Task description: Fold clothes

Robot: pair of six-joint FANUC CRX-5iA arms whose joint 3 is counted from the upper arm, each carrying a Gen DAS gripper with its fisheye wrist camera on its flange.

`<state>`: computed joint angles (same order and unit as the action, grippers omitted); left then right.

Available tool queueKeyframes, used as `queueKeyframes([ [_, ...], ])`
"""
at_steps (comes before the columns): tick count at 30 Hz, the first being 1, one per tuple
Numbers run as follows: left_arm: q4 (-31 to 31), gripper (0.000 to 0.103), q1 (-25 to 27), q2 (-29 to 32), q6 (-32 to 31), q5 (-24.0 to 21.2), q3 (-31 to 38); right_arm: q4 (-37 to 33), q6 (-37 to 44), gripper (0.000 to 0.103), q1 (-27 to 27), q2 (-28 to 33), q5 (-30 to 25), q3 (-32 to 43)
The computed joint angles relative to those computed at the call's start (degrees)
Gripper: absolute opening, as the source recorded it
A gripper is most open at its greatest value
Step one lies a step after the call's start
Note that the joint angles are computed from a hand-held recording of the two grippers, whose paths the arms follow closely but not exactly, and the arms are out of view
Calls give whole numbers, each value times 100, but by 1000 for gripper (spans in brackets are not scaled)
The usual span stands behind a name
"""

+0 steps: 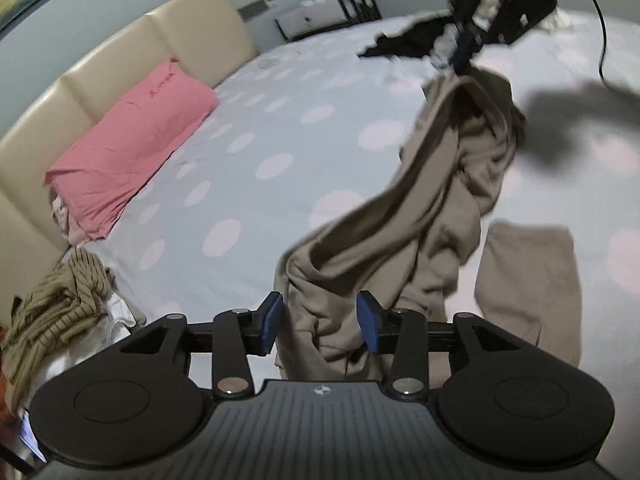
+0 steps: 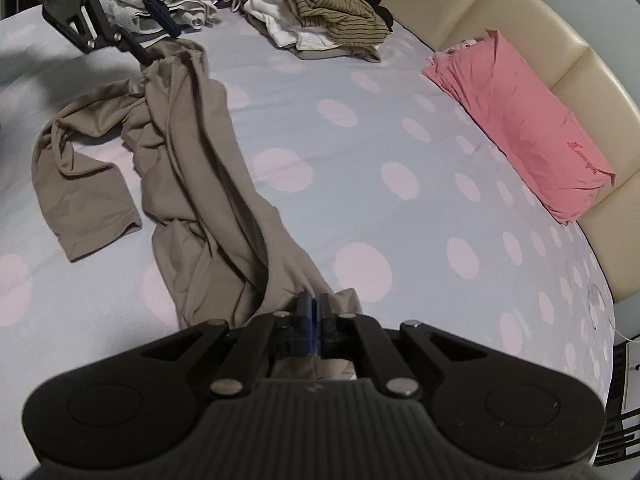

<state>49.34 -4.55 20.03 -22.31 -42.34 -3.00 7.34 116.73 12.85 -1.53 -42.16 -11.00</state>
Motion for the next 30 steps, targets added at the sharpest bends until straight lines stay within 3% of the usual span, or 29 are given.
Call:
queueKeyframes([
  [5, -323, 39, 15, 287, 503, -79, 513, -68, 158, 2, 1, -74, -52, -22],
  [11, -1416, 38, 36, 979, 1494, -1295, 1883, -219, 208, 2, -46, -114, -117, -21],
  [13, -1708, 24, -39, 1063, 1642, -1245, 2040, -183, 138, 2, -34, -112, -115, -54],
  [14, -1795, 1, -68, 1083, 1785, -1165, 2077, -163, 101, 2, -27, -111, -115, -72],
  [15, -1764, 2, -64, 1116, 2011, -1175, 2134, -88, 11, 2, -7, -126, -97, -112],
  [20, -932, 1, 125, 808, 2325, -1257, 1768, 158, -327, 2, 55, -406, -23, -299],
  [25, 225, 1, 331, 50, 2135, -1045, 1094, -66, -522, 2, -174, -911, 429, -357],
  [30, 1075, 1, 448, -506, 2133, -1046, 1027, -567, -392, 2, -500, -1461, 687, -95],
])
